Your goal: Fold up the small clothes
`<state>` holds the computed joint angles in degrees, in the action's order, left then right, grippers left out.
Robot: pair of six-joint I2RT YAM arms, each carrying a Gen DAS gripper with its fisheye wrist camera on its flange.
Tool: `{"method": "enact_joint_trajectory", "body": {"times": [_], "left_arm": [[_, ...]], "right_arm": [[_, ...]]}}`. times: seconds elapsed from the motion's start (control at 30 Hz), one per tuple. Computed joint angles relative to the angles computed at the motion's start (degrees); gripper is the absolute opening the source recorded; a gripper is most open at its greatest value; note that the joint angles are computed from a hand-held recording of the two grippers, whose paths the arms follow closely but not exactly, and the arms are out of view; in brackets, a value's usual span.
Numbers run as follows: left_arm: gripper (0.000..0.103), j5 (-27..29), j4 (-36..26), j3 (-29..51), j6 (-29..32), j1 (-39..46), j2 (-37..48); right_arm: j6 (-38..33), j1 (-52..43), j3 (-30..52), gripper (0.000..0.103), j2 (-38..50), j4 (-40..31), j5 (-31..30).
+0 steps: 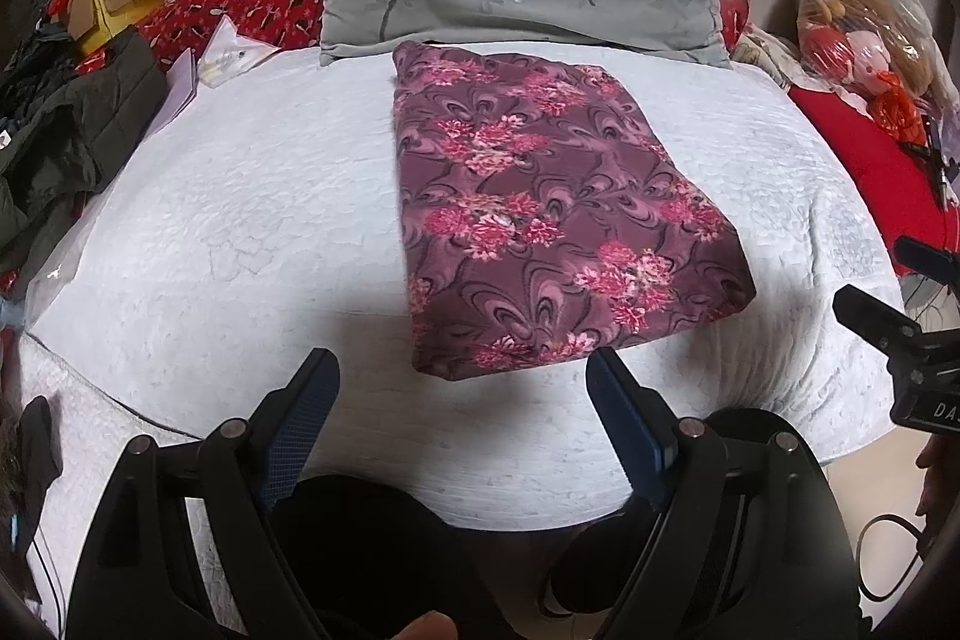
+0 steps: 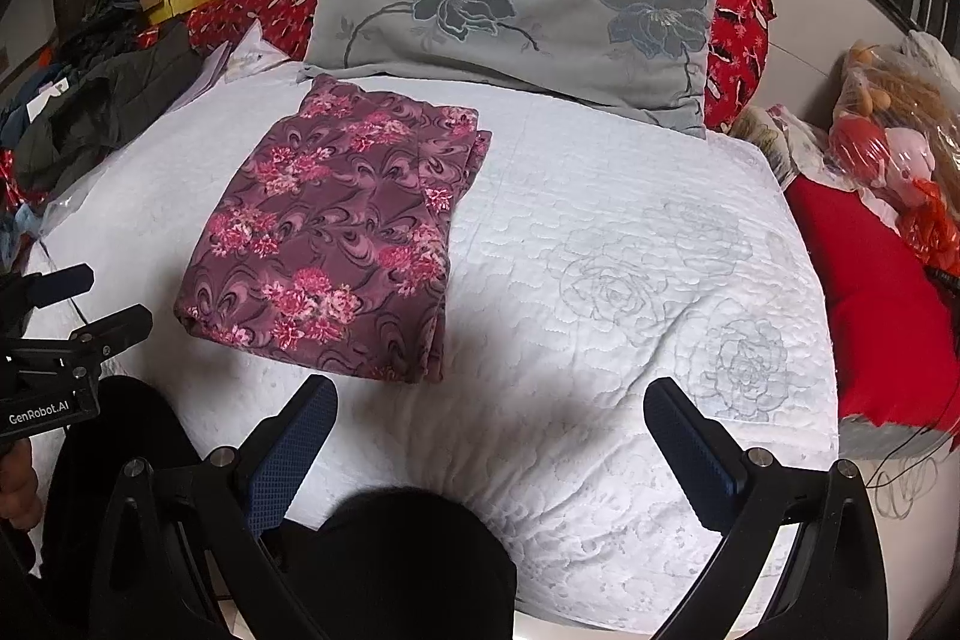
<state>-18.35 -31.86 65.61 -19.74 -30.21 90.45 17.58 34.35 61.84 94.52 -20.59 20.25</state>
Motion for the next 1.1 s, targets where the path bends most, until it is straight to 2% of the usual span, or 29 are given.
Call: {"method": "enact_joint_trajectory", "body": {"times": [0.13, 1.1], "left_arm": [[0.085, 0.4, 0.0, 0.1, 0.1, 0.1, 0.2], [0.085, 1.5, 1.0, 1.8, -0.3, -1.3, 1.9]], "right_arm": [[0.8, -0.9, 0.1, 0.103, 0.2, -0.1, -1.8], [2.1, -2.3, -0.7, 0.103, -0.1, 1.1, -2.1]]}}
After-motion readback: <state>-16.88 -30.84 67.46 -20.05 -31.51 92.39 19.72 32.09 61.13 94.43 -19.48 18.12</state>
